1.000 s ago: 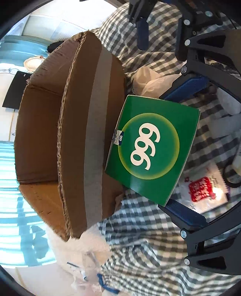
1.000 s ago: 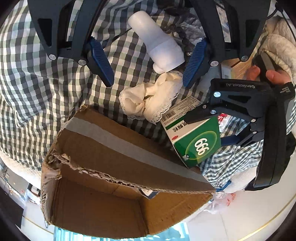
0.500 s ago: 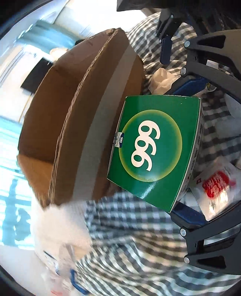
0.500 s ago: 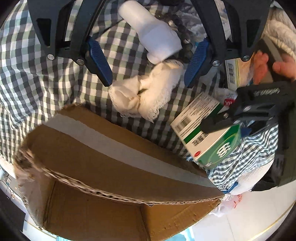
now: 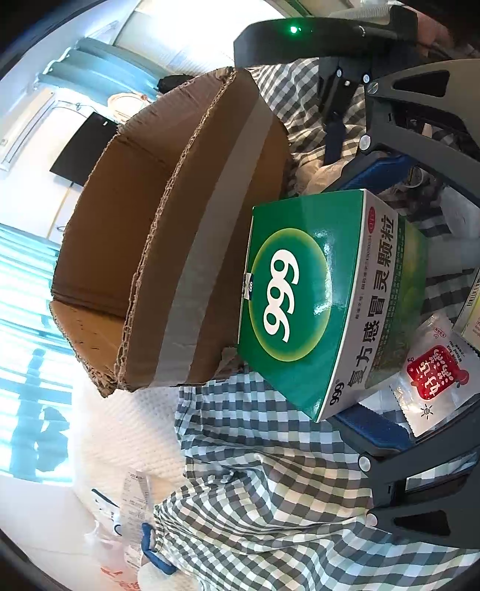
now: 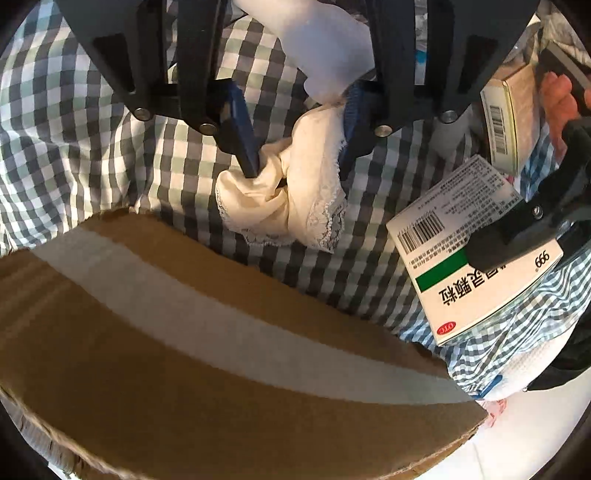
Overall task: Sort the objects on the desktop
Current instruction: 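Grasp the green medicine box with the left tool while the right tool grasps the white sock, then carry the green box and sock into the cardboard box and release both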
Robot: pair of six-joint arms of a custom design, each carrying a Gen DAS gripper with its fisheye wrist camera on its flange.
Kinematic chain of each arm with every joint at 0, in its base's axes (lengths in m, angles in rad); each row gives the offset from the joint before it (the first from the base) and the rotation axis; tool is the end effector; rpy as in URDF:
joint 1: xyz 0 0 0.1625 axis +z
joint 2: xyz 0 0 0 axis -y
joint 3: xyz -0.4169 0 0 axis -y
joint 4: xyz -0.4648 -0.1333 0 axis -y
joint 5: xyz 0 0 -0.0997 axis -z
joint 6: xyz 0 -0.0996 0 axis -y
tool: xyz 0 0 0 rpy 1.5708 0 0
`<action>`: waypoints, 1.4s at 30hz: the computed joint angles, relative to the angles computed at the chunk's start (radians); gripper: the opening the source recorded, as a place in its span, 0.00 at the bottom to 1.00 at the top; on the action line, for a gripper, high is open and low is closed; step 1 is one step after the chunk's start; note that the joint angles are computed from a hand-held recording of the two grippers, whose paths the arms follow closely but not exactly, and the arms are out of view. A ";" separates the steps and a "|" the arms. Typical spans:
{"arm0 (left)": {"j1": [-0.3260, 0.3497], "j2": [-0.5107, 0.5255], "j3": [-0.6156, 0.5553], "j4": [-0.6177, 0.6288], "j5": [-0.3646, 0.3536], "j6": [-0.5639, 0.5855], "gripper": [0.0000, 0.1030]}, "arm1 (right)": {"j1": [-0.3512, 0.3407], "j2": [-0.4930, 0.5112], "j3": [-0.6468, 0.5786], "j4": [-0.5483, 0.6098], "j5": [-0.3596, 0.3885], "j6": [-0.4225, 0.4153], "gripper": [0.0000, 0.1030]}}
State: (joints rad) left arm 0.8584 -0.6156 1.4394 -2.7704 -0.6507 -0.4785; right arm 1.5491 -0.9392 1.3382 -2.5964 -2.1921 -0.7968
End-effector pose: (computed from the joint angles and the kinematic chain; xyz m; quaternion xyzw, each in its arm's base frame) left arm -0.3431 -0.7225 0.0427 0.0203 0.8839 -0.3832 0.2672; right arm 0.0579 -0.8041 0.3113 0.2551 -0.8742 0.1535 0.3836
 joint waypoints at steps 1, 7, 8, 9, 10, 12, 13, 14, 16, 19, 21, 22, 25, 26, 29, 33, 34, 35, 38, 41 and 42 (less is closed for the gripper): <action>0.001 0.001 -0.001 -0.001 -0.001 0.000 0.97 | -0.001 -0.005 0.005 0.000 0.005 -0.006 0.28; -0.002 0.003 0.002 -0.011 -0.001 0.002 0.97 | -0.003 -0.035 0.034 -0.013 0.034 -0.039 0.14; -0.002 0.001 0.005 -0.015 -0.002 -0.001 0.97 | -0.005 -0.045 0.042 -0.012 0.047 -0.042 0.13; -0.004 -0.001 0.010 -0.022 0.000 -0.002 0.97 | -0.006 -0.052 0.050 -0.014 0.058 -0.045 0.11; -0.006 -0.003 0.013 -0.029 0.001 -0.002 0.97 | -0.005 -0.060 0.062 -0.022 0.070 -0.049 0.11; -0.011 -0.008 0.024 -0.048 0.003 0.002 0.97 | -0.003 -0.077 0.077 -0.031 0.082 -0.062 0.11; -0.014 -0.010 0.030 -0.057 0.007 0.004 0.97 | -0.001 -0.085 0.087 -0.043 0.080 -0.070 0.11; -0.018 -0.013 0.036 -0.065 0.010 0.004 0.96 | 0.000 -0.092 0.095 -0.048 0.083 -0.075 0.11; -0.023 -0.018 0.044 -0.069 0.015 -0.002 0.96 | 0.000 -0.110 0.108 -0.041 0.103 -0.076 0.11; -0.036 -0.022 0.053 -0.078 0.035 -0.017 0.96 | 0.004 -0.136 0.132 -0.044 0.123 -0.085 0.11; -0.044 -0.025 0.059 -0.085 0.050 -0.024 0.96 | 0.005 -0.154 0.146 -0.042 0.138 -0.091 0.11; -0.049 -0.026 0.062 -0.089 0.058 -0.028 0.96 | 0.008 -0.160 0.153 -0.044 0.146 -0.093 0.11; -0.062 -0.030 0.069 -0.091 0.083 -0.045 0.96 | 0.013 -0.178 0.169 -0.048 0.166 -0.101 0.11; -0.066 -0.032 0.072 -0.092 0.088 -0.049 0.96 | 0.013 -0.188 0.176 -0.048 0.175 -0.105 0.11; -0.080 -0.034 0.078 -0.101 0.114 -0.057 0.96 | 0.015 -0.213 0.196 -0.049 0.203 -0.109 0.11; -0.097 -0.035 0.079 -0.104 0.137 -0.063 0.96 | 0.022 -0.227 0.204 -0.049 0.237 -0.106 0.11; -0.102 -0.035 0.076 -0.102 0.143 -0.064 0.96 | 0.021 -0.236 0.208 -0.044 0.247 -0.108 0.11; -0.107 -0.034 0.073 -0.101 0.151 -0.065 0.96 | 0.019 -0.252 0.216 -0.039 0.259 -0.111 0.11; -0.118 -0.026 0.057 -0.100 0.172 -0.057 0.96 | 0.032 -0.243 0.216 -0.053 0.277 -0.107 0.11; -0.127 -0.016 0.032 -0.097 0.190 -0.036 0.96 | 0.033 -0.268 0.215 -0.029 0.307 -0.115 0.11; -0.129 -0.013 0.024 -0.097 0.195 -0.024 0.96 | 0.037 -0.269 0.213 -0.031 0.310 -0.119 0.11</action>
State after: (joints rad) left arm 0.7289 -0.6284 1.4632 -2.8678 -0.4562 -0.5020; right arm 1.5860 -1.2082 1.5513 -2.6275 -1.8820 -0.9154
